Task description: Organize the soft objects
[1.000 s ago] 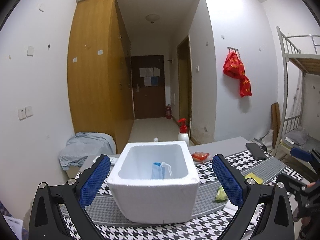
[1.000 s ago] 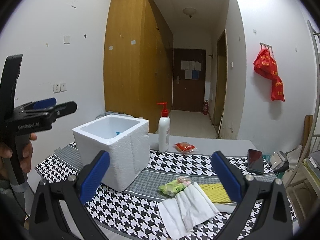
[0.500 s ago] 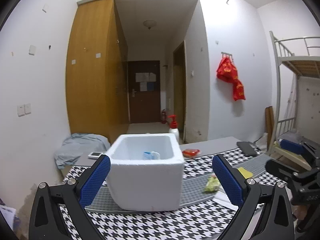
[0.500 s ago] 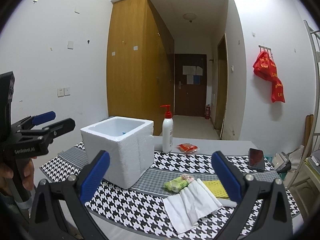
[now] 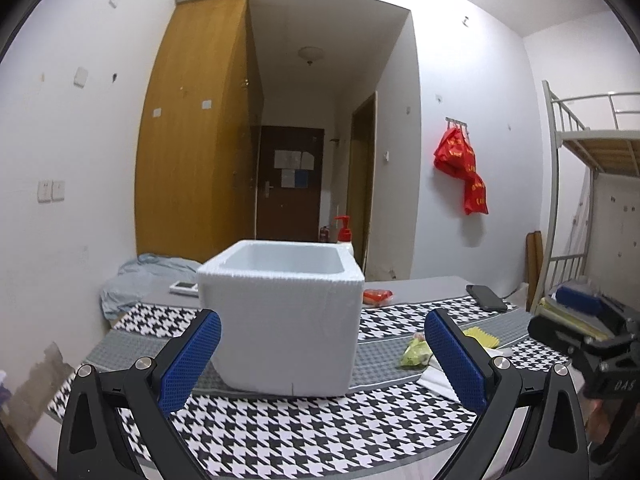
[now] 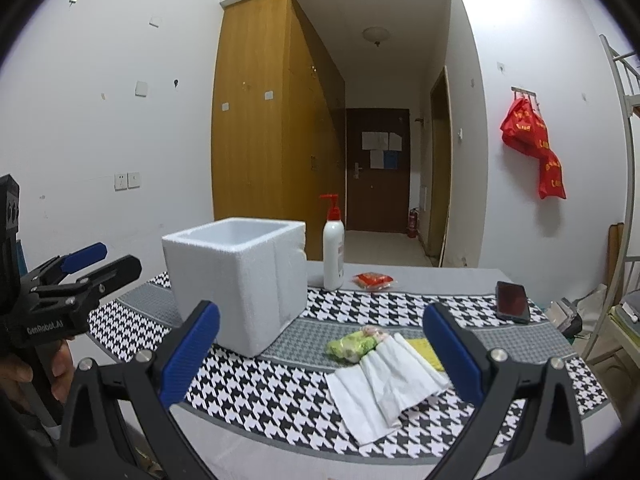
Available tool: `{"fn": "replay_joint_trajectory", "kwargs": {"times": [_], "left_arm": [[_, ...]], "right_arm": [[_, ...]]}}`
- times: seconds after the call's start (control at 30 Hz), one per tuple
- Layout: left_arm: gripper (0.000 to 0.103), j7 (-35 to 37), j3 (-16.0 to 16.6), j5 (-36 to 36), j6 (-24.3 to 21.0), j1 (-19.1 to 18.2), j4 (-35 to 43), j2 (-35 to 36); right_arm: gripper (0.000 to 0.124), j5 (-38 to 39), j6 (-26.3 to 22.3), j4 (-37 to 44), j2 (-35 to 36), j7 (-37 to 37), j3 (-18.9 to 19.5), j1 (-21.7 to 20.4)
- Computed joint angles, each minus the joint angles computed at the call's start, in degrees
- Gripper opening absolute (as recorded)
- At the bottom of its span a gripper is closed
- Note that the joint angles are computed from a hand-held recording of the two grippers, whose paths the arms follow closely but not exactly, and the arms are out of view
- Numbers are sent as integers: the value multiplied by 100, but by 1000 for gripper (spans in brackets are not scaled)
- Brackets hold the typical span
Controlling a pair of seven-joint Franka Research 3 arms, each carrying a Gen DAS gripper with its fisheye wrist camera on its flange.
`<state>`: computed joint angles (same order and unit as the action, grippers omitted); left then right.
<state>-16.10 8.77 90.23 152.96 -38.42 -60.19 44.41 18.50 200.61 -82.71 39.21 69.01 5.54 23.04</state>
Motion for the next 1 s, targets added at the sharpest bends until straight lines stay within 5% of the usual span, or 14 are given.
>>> {"fn": "replay_joint_trajectory", "kwargs": {"times": [0.1, 0.53, 1.0], "left_arm": [[102, -315, 68, 222, -98, -98, -94, 28], [102, -313, -145, 162, -3, -27, -204, 170], [102, 1267, 0, -1499, 516, 89, 1118, 1078]], "right_arm": [[103, -219, 50, -103, 39, 84, 241, -189], [102, -255, -56, -146, 142, 235, 245, -286], [102, 85, -357, 94, 239, 238, -253, -35]]}}
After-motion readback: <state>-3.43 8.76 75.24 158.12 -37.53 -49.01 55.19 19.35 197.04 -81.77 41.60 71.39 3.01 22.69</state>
